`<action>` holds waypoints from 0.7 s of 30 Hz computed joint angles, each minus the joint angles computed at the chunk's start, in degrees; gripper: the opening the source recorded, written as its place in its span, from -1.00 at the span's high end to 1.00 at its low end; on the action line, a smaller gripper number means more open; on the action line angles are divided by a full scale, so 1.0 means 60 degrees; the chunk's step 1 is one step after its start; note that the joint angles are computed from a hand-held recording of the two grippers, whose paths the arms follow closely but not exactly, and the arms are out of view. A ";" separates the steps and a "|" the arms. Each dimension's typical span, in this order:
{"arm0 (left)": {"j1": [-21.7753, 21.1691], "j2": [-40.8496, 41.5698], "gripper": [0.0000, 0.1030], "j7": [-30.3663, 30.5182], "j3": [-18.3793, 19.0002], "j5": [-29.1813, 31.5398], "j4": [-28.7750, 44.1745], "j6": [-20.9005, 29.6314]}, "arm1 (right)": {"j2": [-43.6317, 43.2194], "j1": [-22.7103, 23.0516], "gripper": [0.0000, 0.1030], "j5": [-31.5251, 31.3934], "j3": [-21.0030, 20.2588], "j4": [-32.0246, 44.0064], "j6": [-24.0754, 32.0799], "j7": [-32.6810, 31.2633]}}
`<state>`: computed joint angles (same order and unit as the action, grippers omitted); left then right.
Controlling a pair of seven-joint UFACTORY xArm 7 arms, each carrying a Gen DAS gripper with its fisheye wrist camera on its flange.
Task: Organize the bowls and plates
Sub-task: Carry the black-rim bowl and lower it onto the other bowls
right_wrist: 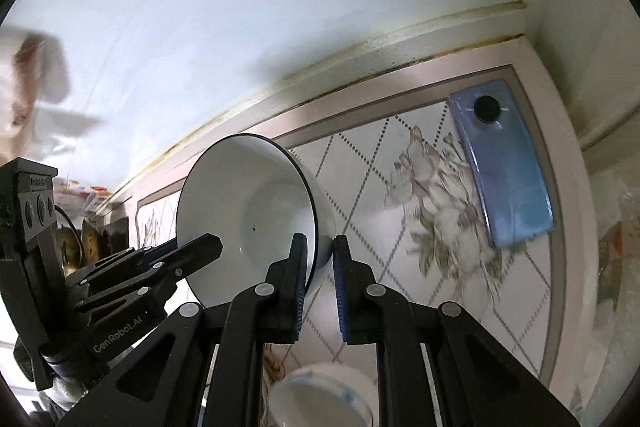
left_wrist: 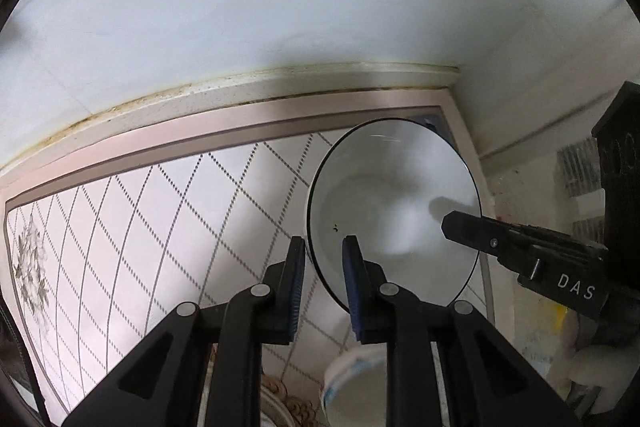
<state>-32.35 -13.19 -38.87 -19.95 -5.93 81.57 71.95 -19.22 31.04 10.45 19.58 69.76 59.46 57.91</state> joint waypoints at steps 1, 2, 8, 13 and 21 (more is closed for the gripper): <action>-0.0059 -0.0215 0.68 0.0027 -0.0011 -0.0084 -0.0080 0.0055 | -0.0129 0.0029 0.72 -0.0041 0.0052 0.0079 0.0181 0.0078; -0.0092 -0.0378 0.68 0.0015 -0.0027 -0.0166 -0.0156 0.0066 | -0.0291 0.0053 0.72 -0.0046 0.0102 0.0077 0.0289 0.0182; -0.0287 -0.1251 0.68 -0.0209 -0.0364 -0.0465 -0.0594 0.0256 | -0.1614 0.0177 0.72 0.0310 0.0358 -0.0255 0.1078 0.0612; -0.0448 -0.1962 0.68 -0.0406 -0.0584 -0.0812 -0.1102 0.0402 | -0.2102 0.0305 0.72 0.0445 0.0957 -0.0116 0.1675 0.1328; -0.0688 -0.2482 0.68 -0.0601 -0.0871 -0.1296 -0.1959 0.0404 | -0.2687 0.0662 0.72 0.0899 0.1487 -0.0620 0.1950 0.2158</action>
<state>-36.47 -28.08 -42.47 -25.17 -13.71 69.81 74.38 -35.35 35.01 15.84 28.50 66.04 71.16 70.86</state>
